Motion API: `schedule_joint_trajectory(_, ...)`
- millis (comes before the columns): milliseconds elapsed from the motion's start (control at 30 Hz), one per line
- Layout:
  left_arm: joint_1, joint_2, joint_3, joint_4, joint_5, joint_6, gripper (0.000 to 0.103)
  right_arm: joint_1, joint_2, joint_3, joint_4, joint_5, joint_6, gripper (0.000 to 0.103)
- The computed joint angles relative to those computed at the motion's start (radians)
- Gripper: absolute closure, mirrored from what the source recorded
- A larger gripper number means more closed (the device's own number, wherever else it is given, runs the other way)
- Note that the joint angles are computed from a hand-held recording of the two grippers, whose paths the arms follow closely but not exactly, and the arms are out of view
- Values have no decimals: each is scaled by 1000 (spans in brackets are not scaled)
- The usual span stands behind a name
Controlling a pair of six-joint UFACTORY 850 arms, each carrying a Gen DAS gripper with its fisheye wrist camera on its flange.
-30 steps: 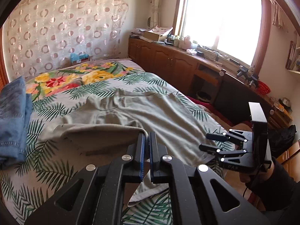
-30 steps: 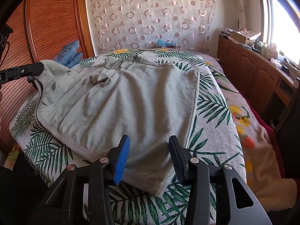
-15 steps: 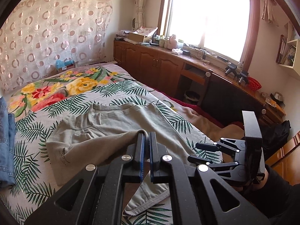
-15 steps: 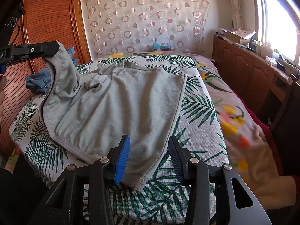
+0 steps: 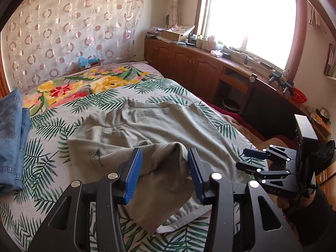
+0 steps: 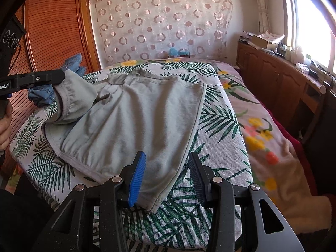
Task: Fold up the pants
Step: 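Open the left tool and release the folded leg, then grasp the folded edge of the pants with the right tool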
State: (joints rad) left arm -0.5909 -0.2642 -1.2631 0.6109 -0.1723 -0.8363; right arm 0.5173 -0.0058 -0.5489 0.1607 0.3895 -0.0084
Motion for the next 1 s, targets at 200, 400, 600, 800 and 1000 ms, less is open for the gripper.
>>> schedule_joint_trajectory(200,19,44,62,120,51,-162,19,6,0,-1,-1,3,-9,59)
schedule_joint_trajectory(400,21,65,107,423,20,-469,19,11,-7,-10,-11,2,-6,59)
schedule_joint_trajectory(600,27,49,133,329,-7,-394,19,2,-10,-24,-81,5,48,59)
schedule_joint_trajectory(800,25,14,130,168,-38,-240,19,4,-28,-61,-198,2,137,64)
schedule_joint_trajectory(1000,25,3,146,43,-60,-112,19,12,-89,-120,-326,-19,237,71)
